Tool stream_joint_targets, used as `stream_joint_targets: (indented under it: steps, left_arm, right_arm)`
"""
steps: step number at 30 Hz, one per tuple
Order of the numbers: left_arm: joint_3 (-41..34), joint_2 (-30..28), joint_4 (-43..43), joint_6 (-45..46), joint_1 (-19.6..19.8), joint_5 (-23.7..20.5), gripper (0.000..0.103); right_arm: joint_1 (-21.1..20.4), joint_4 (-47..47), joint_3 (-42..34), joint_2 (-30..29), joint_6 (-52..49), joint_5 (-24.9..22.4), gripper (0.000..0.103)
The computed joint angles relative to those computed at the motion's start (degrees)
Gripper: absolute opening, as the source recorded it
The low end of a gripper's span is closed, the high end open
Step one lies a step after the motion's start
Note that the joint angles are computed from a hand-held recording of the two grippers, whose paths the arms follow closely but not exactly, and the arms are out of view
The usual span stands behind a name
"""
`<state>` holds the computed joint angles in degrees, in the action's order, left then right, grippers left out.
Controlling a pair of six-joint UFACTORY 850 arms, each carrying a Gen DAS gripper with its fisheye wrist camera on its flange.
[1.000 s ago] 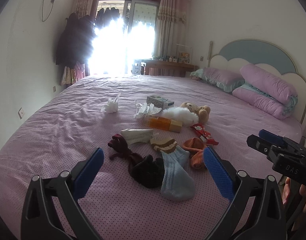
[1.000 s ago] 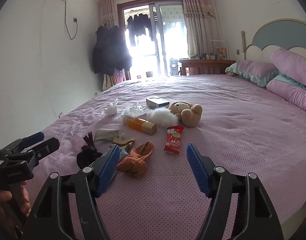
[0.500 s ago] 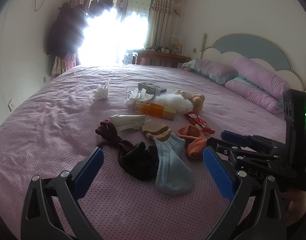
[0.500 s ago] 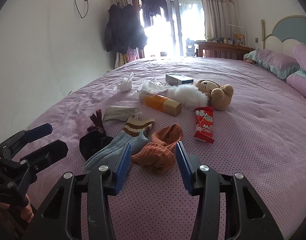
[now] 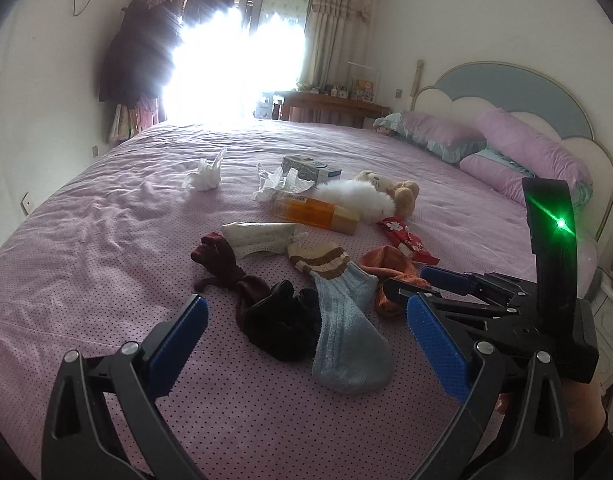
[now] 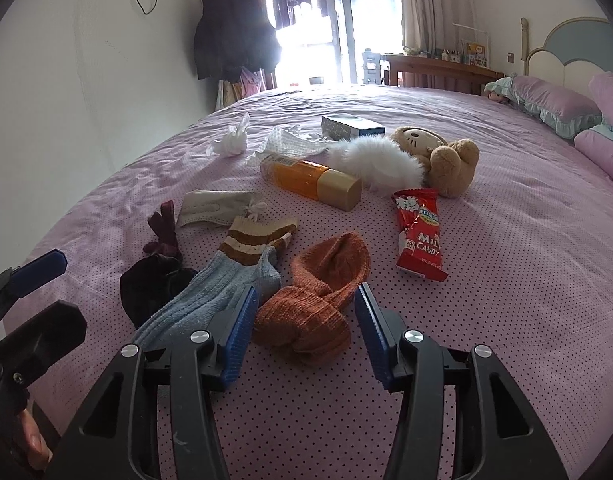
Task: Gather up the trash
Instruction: 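Grasp the orange sock with the right tool while the left tool grasps the blue sock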
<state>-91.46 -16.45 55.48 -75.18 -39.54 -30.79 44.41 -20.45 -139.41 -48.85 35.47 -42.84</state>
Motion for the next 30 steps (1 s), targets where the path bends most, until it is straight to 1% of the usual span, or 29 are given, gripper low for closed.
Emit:
stream_joint_targets:
  steps: [5, 7, 8, 9, 10, 12, 14, 18, 21, 22, 23, 26, 30]
  left_arm:
    - [-0.7, -0.4, 0.6, 0.0, -0.5, -1.6, 0.099]
    - [-1.0, -0.5, 0.7, 0.1, -0.7, -2.4, 0.099]
    - [-1.0, -0.6, 0.7, 0.1, -0.7, -2.5, 0.099]
    - [-1.0, -0.6, 0.7, 0.1, -0.8, -2.5, 0.099]
    - [-1.1, -0.6, 0.5, 0.3, -0.7, -2.5, 0.099]
    - [-1.2, -0.7, 0.4, 0.4, -0.9, -2.7, 0.099]
    - [-1.1, -0.8, 0.2, 0.7, -1.1, -2.9, 0.099]
    - [-0.6, -1.0, -3.1, 3.0, -1.4, -1.0, 0.099]
    - [-1.0, -1.9, -6.1, 4.4, -1.6, 0.9, 0.099]
    - [-1.7, -2.6, -7.1, 5.0, -1.8, 0.6, 0.099]
    - [-2.6, -3.6, -7.3, 4.9, -2.1, -0.6, 0.099]
    - [-6.0, -6.8, -7.7, 4.3, -2.8, -5.8, 0.099]
    - [-7.8, -8.7, -9.0, 3.0, -2.4, -6.6, 0.098]
  right_arm:
    - [0.0, -0.4, 0.3, 0.2, -0.1, 0.1, 0.047]
    - [-0.1, 0.2, 0.7, 0.5, -0.7, 0.5, 0.042]
    - [-0.1, 0.4, 0.7, 0.5, -1.0, 0.5, 0.036]
    - [-0.1, 0.9, 0.5, 0.5, -1.6, 0.3, 0.032]
    - [-0.1, 1.2, 0.3, 0.4, -2.1, 0.3, 0.030]
    - [-0.2, 1.6, 1.8, 1.2, -2.3, 1.4, 0.023]
    - [-0.4, 1.4, 6.4, 4.0, -1.1, 4.4, 0.021]
    - [-0.8, -4.9, 18.4, 11.8, 7.3, 12.1, 0.021]
    - [-1.2, -10.7, 24.5, 16.3, 13.7, 14.9, 0.021]
    - [-1.3, -11.9, 26.1, 17.5, 15.2, 15.6, 0.021]
    - [-1.5, -12.7, 27.3, 18.4, 16.2, 16.1, 0.021]
    - [-2.0, -14.3, 29.9, 20.3, 18.0, 16.8, 0.021]
    - [-2.6, -14.8, 32.6, 22.0, 19.1, 18.1, 0.021]
